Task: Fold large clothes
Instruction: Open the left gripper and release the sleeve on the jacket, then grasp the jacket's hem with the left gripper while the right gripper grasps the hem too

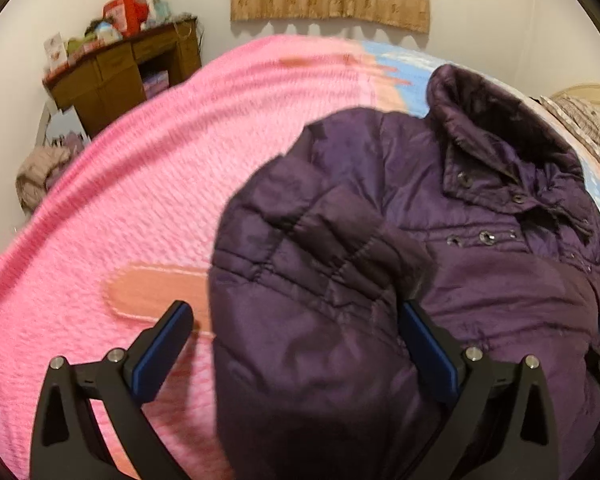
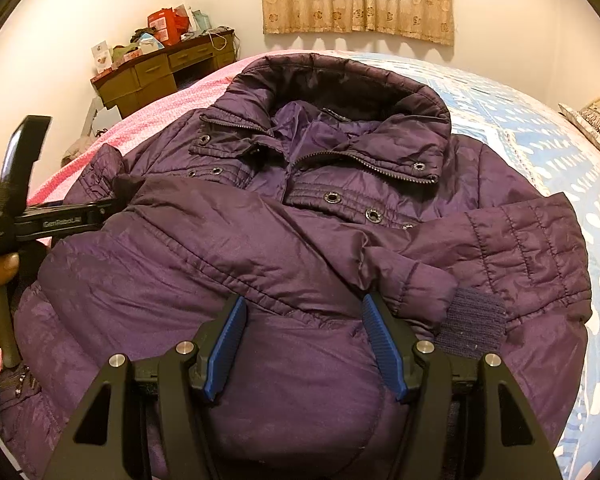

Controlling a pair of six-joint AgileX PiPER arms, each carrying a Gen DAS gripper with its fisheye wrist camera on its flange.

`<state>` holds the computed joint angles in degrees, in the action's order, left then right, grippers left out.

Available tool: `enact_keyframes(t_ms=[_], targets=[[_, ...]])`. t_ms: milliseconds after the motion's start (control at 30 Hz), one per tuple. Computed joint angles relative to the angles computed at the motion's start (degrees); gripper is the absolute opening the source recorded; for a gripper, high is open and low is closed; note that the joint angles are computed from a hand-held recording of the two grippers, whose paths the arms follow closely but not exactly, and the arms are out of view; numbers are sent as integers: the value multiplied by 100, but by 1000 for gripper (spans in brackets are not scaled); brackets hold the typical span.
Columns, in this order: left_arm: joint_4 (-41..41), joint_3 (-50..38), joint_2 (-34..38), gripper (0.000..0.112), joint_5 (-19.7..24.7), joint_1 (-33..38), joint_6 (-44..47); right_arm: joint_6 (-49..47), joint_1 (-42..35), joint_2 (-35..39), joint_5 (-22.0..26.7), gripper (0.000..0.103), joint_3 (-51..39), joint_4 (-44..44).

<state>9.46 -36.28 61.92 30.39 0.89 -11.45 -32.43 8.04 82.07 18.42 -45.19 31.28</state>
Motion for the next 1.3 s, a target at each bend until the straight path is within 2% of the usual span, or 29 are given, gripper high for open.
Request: enact_keyframes(t_ms=[33, 100, 167, 233, 300, 367, 500, 600, 733, 833, 967, 1067, 1100, 1133, 1167, 1233, 1300], targets=[[-141, -65, -227, 103, 214, 52, 165, -417, -143, -67, 282, 67, -61, 344], [-1027, -206, -632, 103, 469, 420, 1131, -563, -432, -346, 720, 67, -213, 447], [-1407, -480, -953, 103, 686, 671, 1593, -266, -531, -811, 716, 69, -293, 224], [-1905, -841, -996, 103, 734, 872, 2089, -354, -728, -962, 857, 74, -622, 227], [-1713, -1204, -711, 103, 718, 663, 1900, -410, -988, -671, 1198, 74, -1221, 224], [-1698, -1576, -257, 103, 801, 442, 1835, -438, -1216, -253, 1254, 74, -1746, 201], [-604, -1936, 421, 103, 524, -436, 757, -557, -1633, 587, 1455, 74, -2671, 471], [-332, -2314, 948, 103, 507, -781, 543, -189, -1573, 1291, 1637, 74, -3559, -73], [299, -2933, 1752, 103, 596, -1252, 26, 135, -1387, 2305, 2232, 74, -4985, -503], [731, -3383, 2341, 100, 550, -1475, -183, 446, -1083, 2913, 2464, 74, -5842, -1004], [724, -3764, 2784, 100, 518, -1559, 70, 902, -691, 3962, 3177, 74, -7316, -1972], [1077, -3986, 3130, 98, 583, -1708, -15, 1183, -510, 4407, 3370, 74, -7895, -2535], [1223, -4036, 3201, 87, 609, -1761, -91, 1268, -432, 4417, 3203, 70, -7839, -2823], [1244, -4106, 3271, 71, 620, -1790, -56, 1287, -362, 4404, 3084, 48, -7773, -3049], [1045, -4147, 3281, 61, 655, -1773, 209, 1299, -301, 4414, 3065, 30, -7762, -3262], [583, -4060, 3157, 14, 571, -1705, 752, 1248, -260, 4317, 2994, 19, -7576, -3442], [533, -3723, 2836, 13, 347, -1755, 1186, 1167, -263, 3974, 2700, 13, -7013, -3523]])
